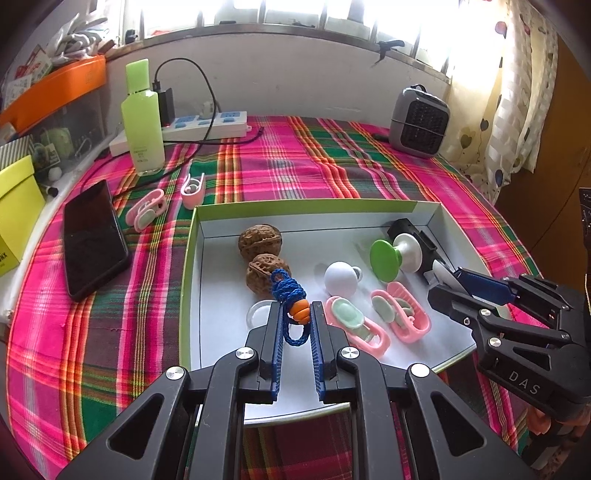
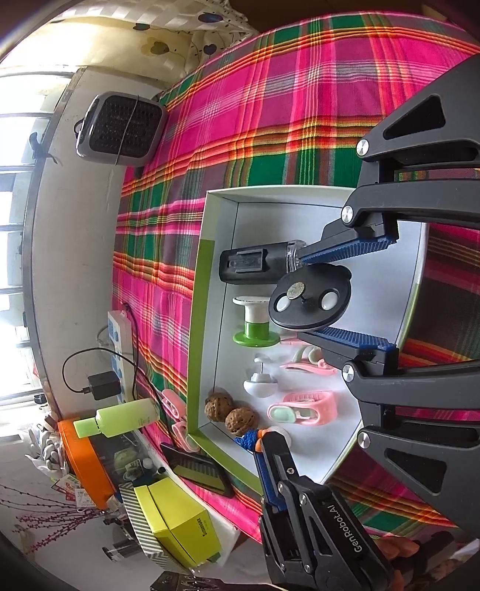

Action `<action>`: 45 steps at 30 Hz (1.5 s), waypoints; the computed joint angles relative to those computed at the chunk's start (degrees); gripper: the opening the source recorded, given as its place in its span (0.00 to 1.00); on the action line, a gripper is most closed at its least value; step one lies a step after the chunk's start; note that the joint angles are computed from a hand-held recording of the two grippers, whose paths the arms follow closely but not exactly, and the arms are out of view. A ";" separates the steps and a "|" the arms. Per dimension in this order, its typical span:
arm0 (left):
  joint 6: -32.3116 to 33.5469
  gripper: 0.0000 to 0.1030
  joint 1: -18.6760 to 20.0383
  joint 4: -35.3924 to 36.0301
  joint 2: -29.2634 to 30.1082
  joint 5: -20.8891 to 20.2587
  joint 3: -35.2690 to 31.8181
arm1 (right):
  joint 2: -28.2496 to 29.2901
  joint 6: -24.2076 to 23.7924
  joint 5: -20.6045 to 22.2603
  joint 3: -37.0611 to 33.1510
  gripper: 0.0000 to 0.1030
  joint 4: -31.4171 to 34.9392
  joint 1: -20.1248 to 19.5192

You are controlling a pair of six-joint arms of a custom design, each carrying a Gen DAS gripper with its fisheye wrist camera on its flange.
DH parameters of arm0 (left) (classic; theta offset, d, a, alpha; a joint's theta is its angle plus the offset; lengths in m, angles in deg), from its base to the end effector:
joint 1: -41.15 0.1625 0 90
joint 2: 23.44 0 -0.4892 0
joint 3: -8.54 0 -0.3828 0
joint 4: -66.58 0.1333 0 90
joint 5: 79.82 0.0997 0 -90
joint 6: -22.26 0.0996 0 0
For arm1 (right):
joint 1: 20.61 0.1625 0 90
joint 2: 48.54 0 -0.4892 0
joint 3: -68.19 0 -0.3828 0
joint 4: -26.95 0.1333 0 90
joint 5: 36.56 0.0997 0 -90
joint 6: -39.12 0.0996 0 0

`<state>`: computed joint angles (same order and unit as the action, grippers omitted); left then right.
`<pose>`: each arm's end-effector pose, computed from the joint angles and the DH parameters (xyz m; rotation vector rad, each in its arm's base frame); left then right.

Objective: Organize objects
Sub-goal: 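Lower the blue toy into the box while the right tool lowers the black disc beside the flashlight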

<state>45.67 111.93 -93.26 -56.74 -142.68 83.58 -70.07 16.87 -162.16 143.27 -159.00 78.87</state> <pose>-0.1026 -0.8371 0.1450 0.7945 2.4660 -0.6239 0.2078 -0.7873 0.0415 0.3581 -2.3220 0.8154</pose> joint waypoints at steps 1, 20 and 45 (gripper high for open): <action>-0.14 0.12 0.01 0.12 0.05 -0.01 -0.13 | 0.05 0.00 0.08 -0.11 0.35 0.18 -0.03; 1.19 0.12 0.03 -0.50 1.35 1.32 -2.14 | 1.30 -0.39 -0.47 -2.66 0.35 3.21 -0.27; 1.88 0.19 -0.11 -1.07 1.85 1.46 -2.42 | 1.20 -0.13 -0.25 -2.16 0.36 2.53 -0.34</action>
